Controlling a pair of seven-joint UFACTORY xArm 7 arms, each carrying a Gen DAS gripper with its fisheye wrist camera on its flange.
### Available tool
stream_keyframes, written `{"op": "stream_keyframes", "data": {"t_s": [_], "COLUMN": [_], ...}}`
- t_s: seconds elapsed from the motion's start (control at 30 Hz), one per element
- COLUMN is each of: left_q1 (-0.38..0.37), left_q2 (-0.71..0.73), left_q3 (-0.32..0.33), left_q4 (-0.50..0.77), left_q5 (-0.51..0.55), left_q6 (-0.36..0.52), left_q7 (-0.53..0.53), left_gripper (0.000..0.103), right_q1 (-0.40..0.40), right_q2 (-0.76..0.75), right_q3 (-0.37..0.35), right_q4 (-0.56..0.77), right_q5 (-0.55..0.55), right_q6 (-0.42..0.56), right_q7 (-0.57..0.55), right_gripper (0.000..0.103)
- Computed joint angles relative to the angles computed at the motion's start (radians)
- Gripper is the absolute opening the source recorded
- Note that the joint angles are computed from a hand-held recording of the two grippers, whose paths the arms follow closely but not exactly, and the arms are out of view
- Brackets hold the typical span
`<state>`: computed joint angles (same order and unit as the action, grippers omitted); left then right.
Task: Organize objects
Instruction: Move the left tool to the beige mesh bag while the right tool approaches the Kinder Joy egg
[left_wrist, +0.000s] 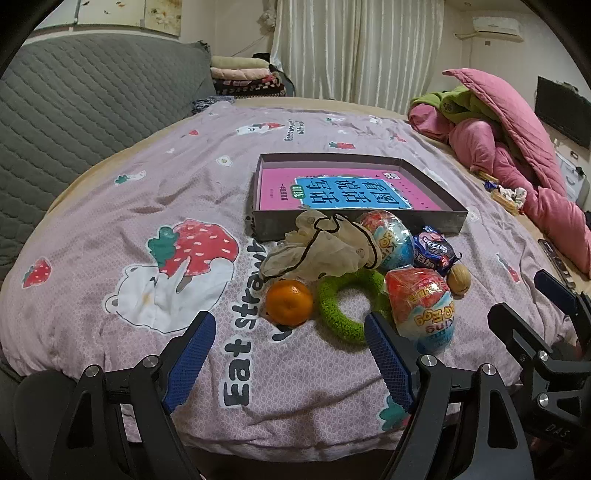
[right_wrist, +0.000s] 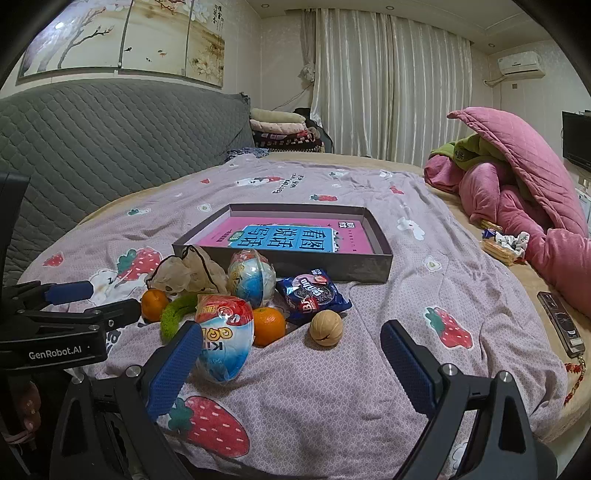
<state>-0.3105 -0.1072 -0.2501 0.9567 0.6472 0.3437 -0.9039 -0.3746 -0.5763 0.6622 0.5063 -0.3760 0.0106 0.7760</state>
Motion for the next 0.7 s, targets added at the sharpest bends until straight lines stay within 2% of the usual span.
{"op": "stream_keyframes", "data": {"t_s": [0.7], "left_q1": [0.002], "left_q2": [0.013], "left_q3": [0.011], "left_q4": [0.002], "left_q5": [-0.012], "left_q6": [-0.002], "left_q7": [0.016], "left_gripper": [0.084], "right_q1": [0.003], "right_q2": [0.014], "right_q3": [0.000], "right_q4": [0.002], "right_q5": [-0.005], "right_q6": [0.002], "right_q7": [0.012], "right_gripper": [0.097]}}
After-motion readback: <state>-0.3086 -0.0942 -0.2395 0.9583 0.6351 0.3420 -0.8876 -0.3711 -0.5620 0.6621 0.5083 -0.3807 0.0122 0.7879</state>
